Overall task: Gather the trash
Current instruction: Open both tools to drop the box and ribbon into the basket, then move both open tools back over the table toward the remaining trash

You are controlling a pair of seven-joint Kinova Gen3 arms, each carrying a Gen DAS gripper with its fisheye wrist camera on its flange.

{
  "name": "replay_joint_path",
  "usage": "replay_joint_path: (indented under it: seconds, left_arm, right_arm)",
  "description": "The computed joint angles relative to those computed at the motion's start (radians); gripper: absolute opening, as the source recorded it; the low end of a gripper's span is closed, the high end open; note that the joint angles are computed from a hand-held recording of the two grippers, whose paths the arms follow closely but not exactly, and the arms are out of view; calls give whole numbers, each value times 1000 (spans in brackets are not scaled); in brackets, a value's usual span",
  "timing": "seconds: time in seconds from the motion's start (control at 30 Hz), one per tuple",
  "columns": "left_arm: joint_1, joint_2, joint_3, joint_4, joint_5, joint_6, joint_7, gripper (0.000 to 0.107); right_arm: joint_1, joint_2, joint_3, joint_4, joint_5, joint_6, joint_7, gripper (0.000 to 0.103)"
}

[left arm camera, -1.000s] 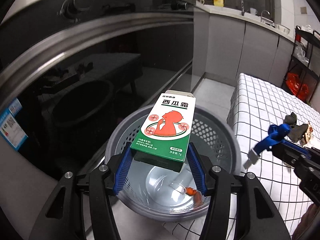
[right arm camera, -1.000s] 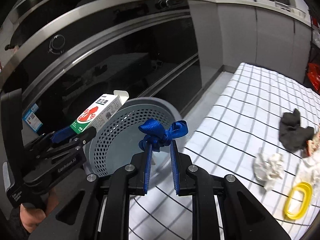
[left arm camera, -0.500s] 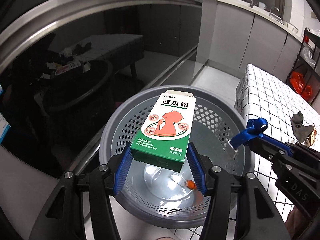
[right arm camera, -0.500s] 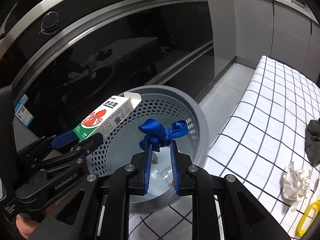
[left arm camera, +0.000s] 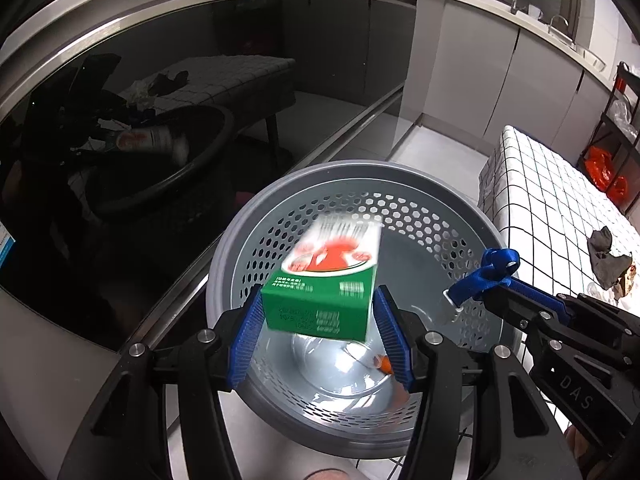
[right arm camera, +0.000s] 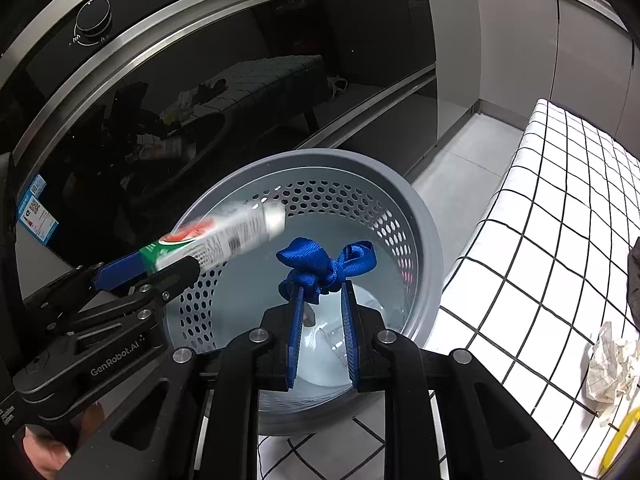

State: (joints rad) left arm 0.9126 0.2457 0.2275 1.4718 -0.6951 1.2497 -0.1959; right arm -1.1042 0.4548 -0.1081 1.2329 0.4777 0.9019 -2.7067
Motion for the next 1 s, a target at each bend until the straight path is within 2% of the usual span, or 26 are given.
replay_joint_path:
  seconds: [0.07,0.3,1.0]
  left_arm:
    - [1,-1,-2,2,-3,3,7,55]
    - [-5,-6,0,14,-4,1,23,63]
    - [28,11,1,-9,-38,28,37,63]
  right_arm:
    - [-1,-1,2,0,3,-2,-4,19]
    - [-25,-14,12,18,47,-2,-49,39]
    - [-41,-56,-4,75,107,11,-140,40]
